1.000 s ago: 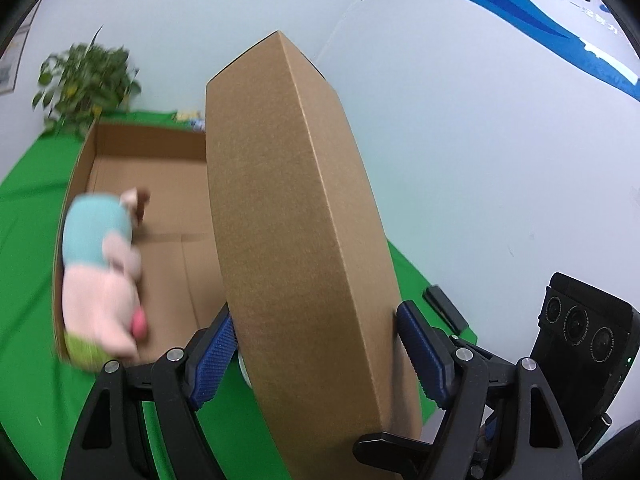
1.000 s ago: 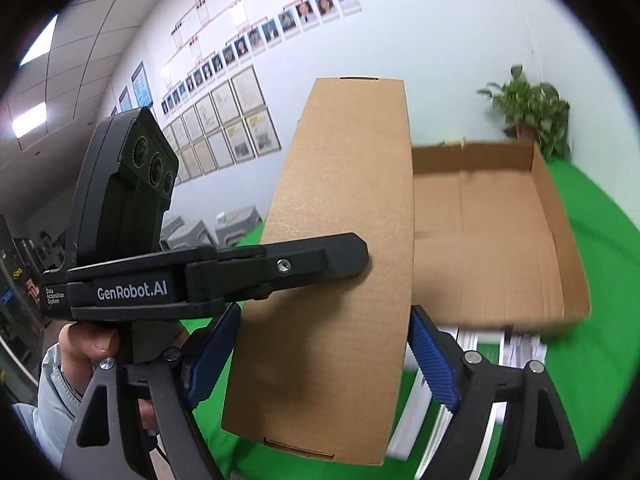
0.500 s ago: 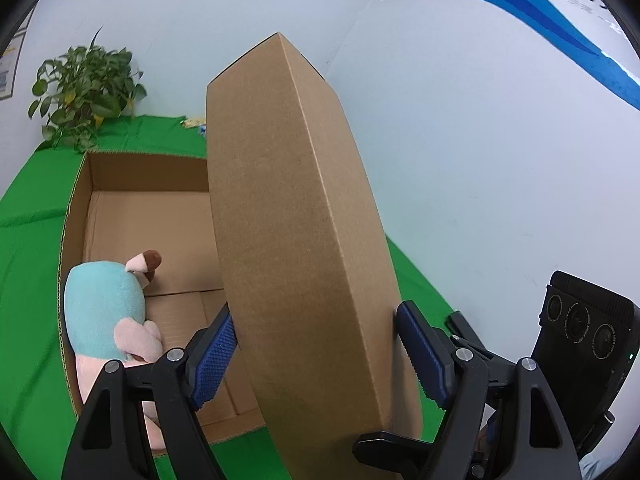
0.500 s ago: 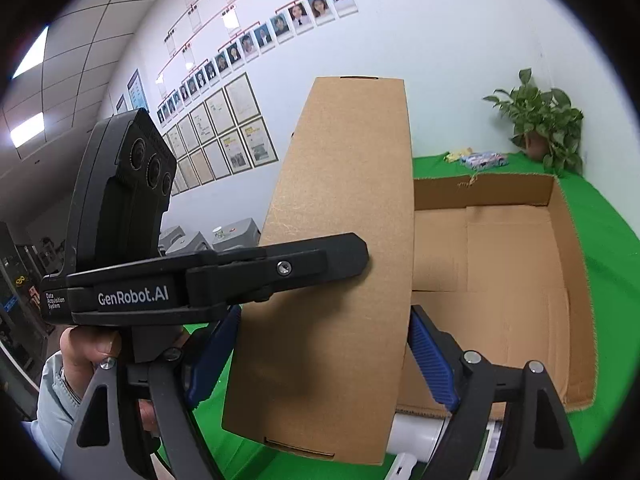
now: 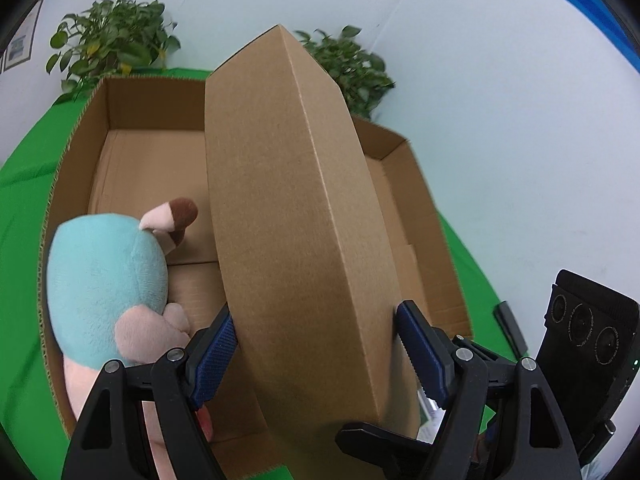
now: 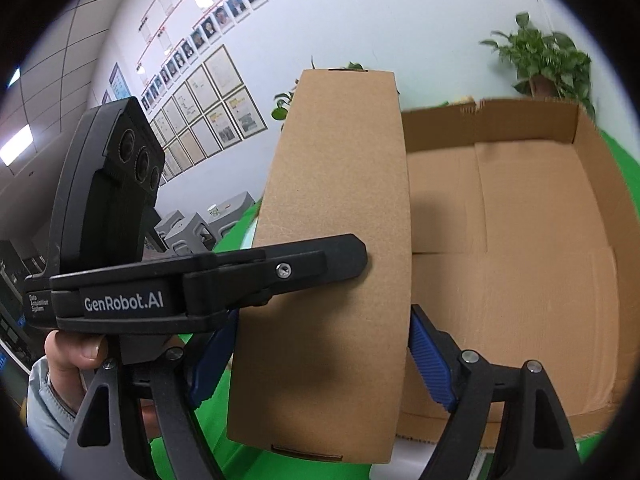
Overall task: Organize objects
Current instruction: 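Lift the brown box with the left gripper and carry it over the tray, then lower the brown box into the tray beside the pig and release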
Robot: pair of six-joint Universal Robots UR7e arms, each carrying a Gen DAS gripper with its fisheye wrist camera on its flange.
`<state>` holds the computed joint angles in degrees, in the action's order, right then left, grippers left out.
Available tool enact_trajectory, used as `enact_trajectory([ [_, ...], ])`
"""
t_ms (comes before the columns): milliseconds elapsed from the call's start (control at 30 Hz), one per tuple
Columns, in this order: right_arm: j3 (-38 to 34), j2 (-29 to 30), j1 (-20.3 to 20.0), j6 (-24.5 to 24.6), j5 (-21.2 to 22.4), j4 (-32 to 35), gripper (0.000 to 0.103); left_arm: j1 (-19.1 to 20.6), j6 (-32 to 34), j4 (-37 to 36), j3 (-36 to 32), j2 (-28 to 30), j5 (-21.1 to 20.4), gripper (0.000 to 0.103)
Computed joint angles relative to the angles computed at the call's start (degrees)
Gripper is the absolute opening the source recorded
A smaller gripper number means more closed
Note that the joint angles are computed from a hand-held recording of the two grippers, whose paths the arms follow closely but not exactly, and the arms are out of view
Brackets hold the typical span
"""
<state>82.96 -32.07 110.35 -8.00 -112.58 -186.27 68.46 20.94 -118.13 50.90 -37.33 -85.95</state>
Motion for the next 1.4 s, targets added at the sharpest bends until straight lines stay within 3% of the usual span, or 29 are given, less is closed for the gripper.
enact_trajectory([
  [233,-0.36,1.31,-0.96,2.34,-1.28,0.71,0.079,0.57,1.37,2.77,-4.80,4.65,3.53,0.076],
  [467,-0.72,2.38,-0.75,4.39,-2.69,2.04,0.079,-0.47,3.40,-0.63,-0.27,2.88,8.72,0.077],
  [533,-1.36,2.98,-0.26,4.31,-4.31,2.21,0.079,-0.55,3.08,-1.31,0.03,2.47,9.47,0.073],
  [733,-3.64,4.02,0.16,8.14,-8.08,6.01,0.079,-1.45,5.01,-8.96,8.09,-3.93,9.76,0.073],
  [1100,-11.97,8.32,2.25,6.86,-15.42,15.34,0.082,1.13,4.71,-9.59,8.31,-7.99,8.91,0.073],
  [1333,-8.61,6.31,2.20,3.83,-12.95,11.76,0.085,2.10,5.17,-10.76,9.37,-8.90,9.13,0.073],
  [1400,-9.05,6.58,2.29,3.67,-13.85,13.34,0.081,2.21,5.26,-11.36,9.97,-9.34,9.14,0.073],
])
